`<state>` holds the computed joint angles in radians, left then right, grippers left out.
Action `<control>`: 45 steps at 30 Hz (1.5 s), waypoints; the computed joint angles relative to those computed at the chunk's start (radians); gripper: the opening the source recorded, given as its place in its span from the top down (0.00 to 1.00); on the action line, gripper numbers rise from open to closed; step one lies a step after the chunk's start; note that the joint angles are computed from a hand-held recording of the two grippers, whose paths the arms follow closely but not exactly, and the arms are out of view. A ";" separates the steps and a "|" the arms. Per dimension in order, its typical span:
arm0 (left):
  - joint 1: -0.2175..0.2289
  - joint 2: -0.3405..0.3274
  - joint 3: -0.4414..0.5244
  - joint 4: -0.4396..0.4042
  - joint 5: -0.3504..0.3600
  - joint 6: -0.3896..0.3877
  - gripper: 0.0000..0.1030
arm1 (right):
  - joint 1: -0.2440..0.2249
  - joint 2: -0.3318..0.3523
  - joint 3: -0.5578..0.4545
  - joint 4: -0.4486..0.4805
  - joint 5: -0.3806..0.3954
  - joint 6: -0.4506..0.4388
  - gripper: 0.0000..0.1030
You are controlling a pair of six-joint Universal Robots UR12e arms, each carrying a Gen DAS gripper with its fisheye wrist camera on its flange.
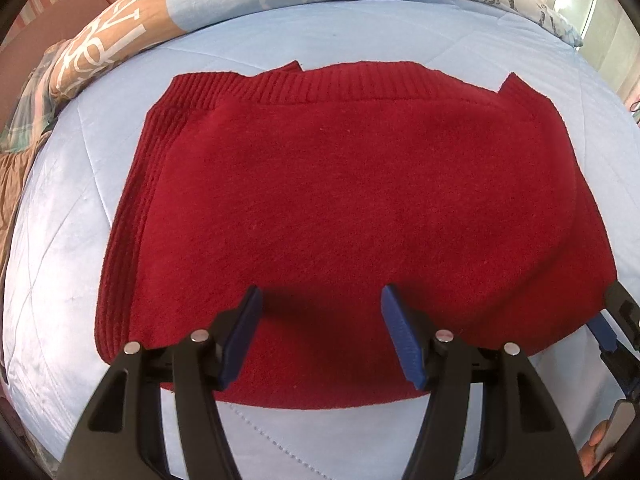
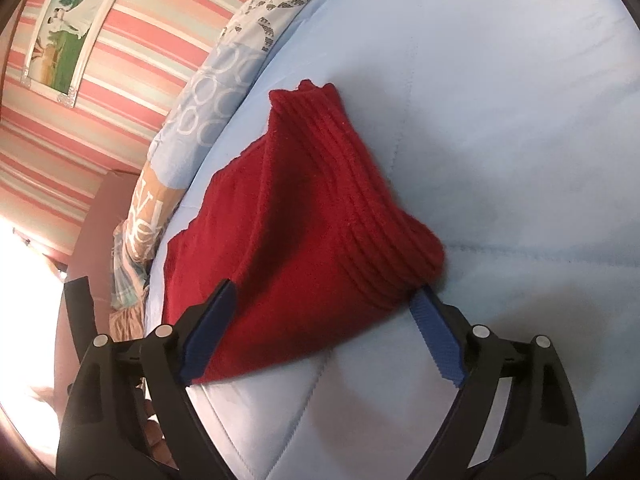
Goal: Fold small clothes
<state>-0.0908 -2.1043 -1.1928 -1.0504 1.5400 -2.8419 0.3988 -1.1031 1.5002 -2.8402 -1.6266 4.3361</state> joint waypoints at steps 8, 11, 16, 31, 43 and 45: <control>0.003 0.003 -0.005 -0.001 -0.009 -0.012 0.39 | -0.007 0.031 -0.061 0.108 0.001 -0.027 0.14; 0.006 0.004 -0.006 0.002 -0.013 -0.017 0.39 | 0.005 0.026 -0.073 0.156 -0.018 -0.010 0.14; 0.010 0.000 0.001 -0.013 -0.022 -0.031 0.39 | 0.014 0.041 -0.107 0.194 -0.045 -0.051 0.13; 0.007 -0.007 -0.007 0.004 -0.011 -0.024 0.38 | 0.003 0.098 -0.204 0.261 -0.084 -0.206 0.69; 0.014 -0.005 -0.008 0.002 -0.046 -0.039 0.38 | 0.040 0.130 -0.311 0.381 -0.230 -0.349 0.73; 0.020 -0.004 -0.008 -0.001 -0.057 -0.023 0.38 | 0.044 0.134 -0.319 0.390 -0.249 -0.364 0.73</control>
<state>-0.0705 -2.1081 -1.2010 -1.0511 1.4834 -2.8648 0.4429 -0.9695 1.1810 -2.4499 -1.8761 3.9717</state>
